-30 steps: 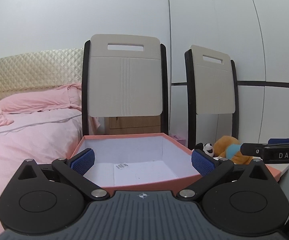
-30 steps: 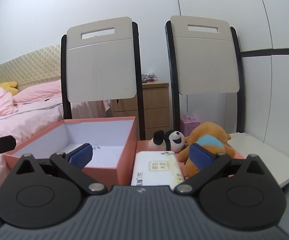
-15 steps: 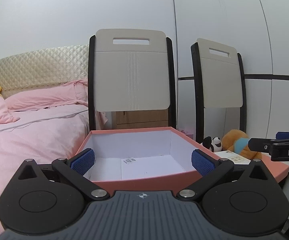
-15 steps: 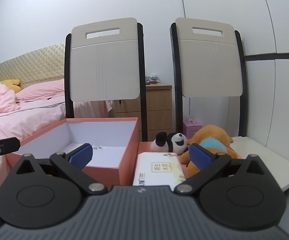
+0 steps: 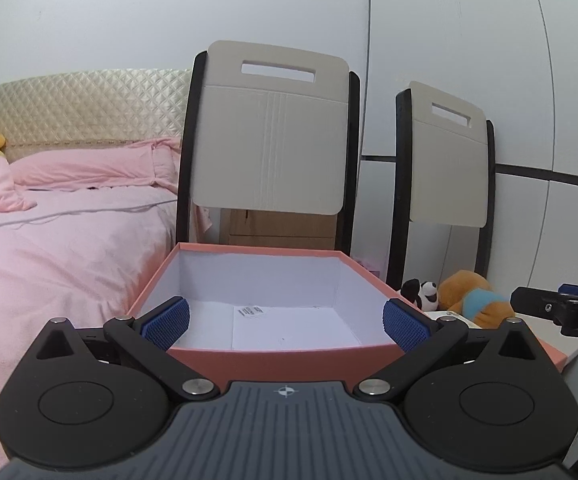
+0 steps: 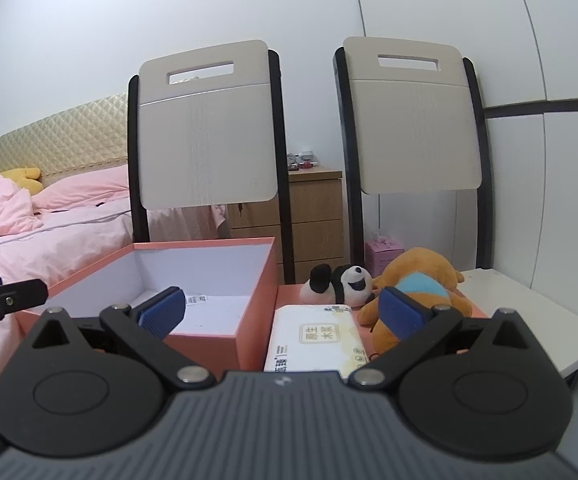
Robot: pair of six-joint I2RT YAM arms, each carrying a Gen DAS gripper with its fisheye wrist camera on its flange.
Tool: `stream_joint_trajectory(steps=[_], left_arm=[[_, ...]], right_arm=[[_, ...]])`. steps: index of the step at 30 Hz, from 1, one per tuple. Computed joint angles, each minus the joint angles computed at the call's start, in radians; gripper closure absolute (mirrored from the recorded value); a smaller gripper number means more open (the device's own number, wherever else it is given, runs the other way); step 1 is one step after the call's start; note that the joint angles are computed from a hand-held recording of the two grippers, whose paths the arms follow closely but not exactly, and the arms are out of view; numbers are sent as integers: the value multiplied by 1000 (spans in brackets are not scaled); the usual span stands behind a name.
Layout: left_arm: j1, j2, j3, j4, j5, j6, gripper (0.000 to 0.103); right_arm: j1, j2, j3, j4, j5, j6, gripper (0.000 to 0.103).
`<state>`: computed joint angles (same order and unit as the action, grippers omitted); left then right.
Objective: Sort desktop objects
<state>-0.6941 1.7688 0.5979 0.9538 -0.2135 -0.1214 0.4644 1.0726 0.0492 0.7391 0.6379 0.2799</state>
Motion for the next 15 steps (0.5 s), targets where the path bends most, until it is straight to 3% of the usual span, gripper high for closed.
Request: stream_joint_trajectory(steps=[6, 15], left_arm=[[10, 8, 6, -9, 27, 30, 0], [-41, 72, -34, 159, -46, 185, 0]], right_arm=[[-65, -55, 2, -46, -69, -44, 0], [-330, -167, 36, -184, -346, -113, 0]])
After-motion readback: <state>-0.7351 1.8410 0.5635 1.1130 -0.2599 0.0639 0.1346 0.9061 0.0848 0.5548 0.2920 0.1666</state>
